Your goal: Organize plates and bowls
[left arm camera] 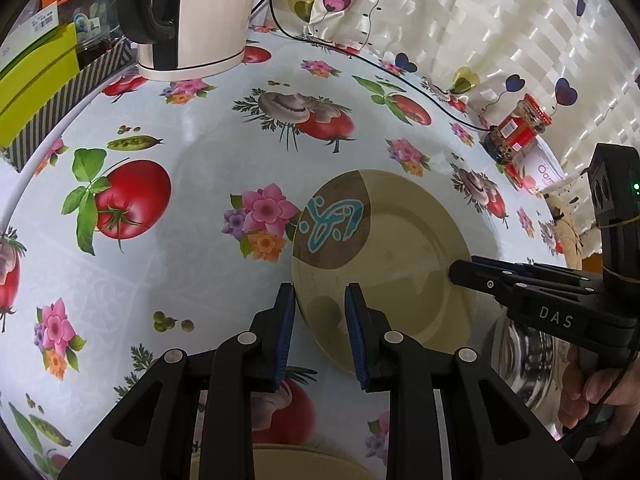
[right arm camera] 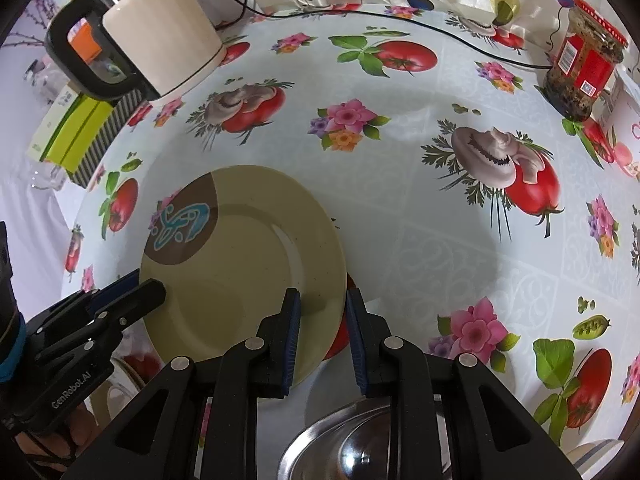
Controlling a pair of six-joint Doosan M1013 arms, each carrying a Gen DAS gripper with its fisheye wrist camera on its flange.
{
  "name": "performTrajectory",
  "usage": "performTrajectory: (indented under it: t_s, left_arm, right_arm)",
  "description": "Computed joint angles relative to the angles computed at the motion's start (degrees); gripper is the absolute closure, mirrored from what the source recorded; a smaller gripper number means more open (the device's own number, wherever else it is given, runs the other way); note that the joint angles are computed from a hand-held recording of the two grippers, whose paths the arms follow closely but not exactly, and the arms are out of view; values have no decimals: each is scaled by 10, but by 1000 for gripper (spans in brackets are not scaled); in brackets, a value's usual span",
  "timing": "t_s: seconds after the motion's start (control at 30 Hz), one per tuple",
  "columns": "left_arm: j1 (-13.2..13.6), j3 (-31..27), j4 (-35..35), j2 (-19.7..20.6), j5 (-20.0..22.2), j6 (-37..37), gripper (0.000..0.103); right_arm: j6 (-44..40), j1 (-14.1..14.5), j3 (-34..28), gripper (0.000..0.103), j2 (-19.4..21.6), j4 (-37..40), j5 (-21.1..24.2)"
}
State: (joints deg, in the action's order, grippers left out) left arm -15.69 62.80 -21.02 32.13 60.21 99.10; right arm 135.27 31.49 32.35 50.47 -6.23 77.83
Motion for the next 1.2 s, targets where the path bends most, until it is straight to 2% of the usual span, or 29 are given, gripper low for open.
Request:
performTrajectory:
  t_s: [1.2]
  left_arm:
    - [17, 65, -2, -63, -38, 8, 77]
  right_arm:
    - [8, 34, -27, 80, -5, -37, -2]
